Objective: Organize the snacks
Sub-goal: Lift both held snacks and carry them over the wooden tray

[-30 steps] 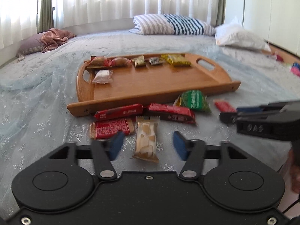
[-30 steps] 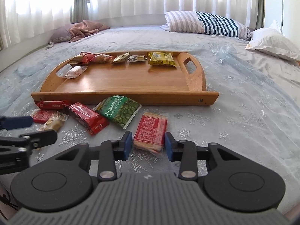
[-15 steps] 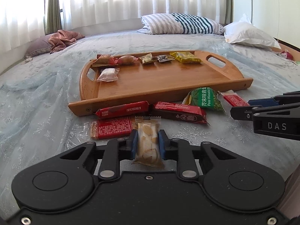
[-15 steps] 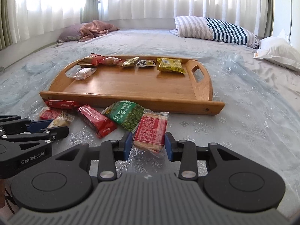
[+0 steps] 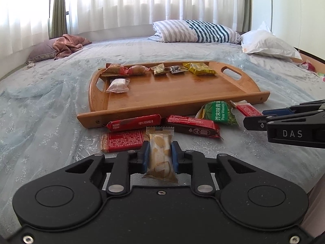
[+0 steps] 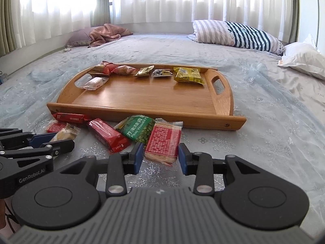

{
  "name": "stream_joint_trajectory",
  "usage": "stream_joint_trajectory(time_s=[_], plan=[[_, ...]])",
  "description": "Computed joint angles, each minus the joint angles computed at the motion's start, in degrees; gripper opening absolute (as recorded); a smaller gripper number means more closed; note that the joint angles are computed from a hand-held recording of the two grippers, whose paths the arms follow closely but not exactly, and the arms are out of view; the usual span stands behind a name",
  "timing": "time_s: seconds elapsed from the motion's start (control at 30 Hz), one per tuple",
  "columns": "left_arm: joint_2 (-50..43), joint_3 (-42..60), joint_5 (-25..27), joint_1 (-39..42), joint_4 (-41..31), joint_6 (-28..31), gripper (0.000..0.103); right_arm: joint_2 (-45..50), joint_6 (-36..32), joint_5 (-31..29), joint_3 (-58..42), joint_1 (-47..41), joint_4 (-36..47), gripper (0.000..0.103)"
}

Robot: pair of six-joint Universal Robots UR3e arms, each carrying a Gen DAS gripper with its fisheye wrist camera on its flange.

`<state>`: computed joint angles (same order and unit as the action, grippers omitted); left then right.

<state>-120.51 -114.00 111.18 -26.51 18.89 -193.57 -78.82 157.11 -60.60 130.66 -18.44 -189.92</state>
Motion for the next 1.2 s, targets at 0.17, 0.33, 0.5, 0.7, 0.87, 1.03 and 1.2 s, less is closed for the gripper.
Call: stream_joint_trajectory(time_s=[0.17, 0.33, 0.5, 0.7, 0.87, 1.03, 1.2], plan=[[1.5, -1.3, -1.2, 0.3, 1.1, 1.3, 0.021, -0.5, 0.9, 0.9, -0.3, -0.5, 1.0, 0.041], [2.1, -1.5, -0.7, -0.1, 2.1, 1.5, 0.021, -1.4, 1.0, 2.0, -0.2, -0.8, 0.8, 0.041], [3.6, -3.0, -3.8, 1.8, 3.7, -0.8, 0.021, -1.6, 1.2, 2.8, -1.2, -0.8, 1.4, 0.041], [3.8, -2.0, -3.9, 2.6, 3.0, -0.1, 0.021, -1.3, 1.5, 3.1, -2.9, 0.2, 2.1, 0.041], [4.3, -1.6, -3.7, 2.9, 3.3, 0.8, 0.021, -0.6, 1.8, 3.6, -4.6, 1.0, 3.2, 0.042], [4.2, -0.6, -3.7, 3.4, 4.1, 1.6, 0.021, 0.4, 2.7, 3.6, -6.5, 2.1, 3.6, 0.042], [3.3, 1.6, -4.1, 4.3, 3.4, 1.8, 0.021, 1.4, 4.1, 3.8, -8.4, 2.6, 3.2, 0.042]])
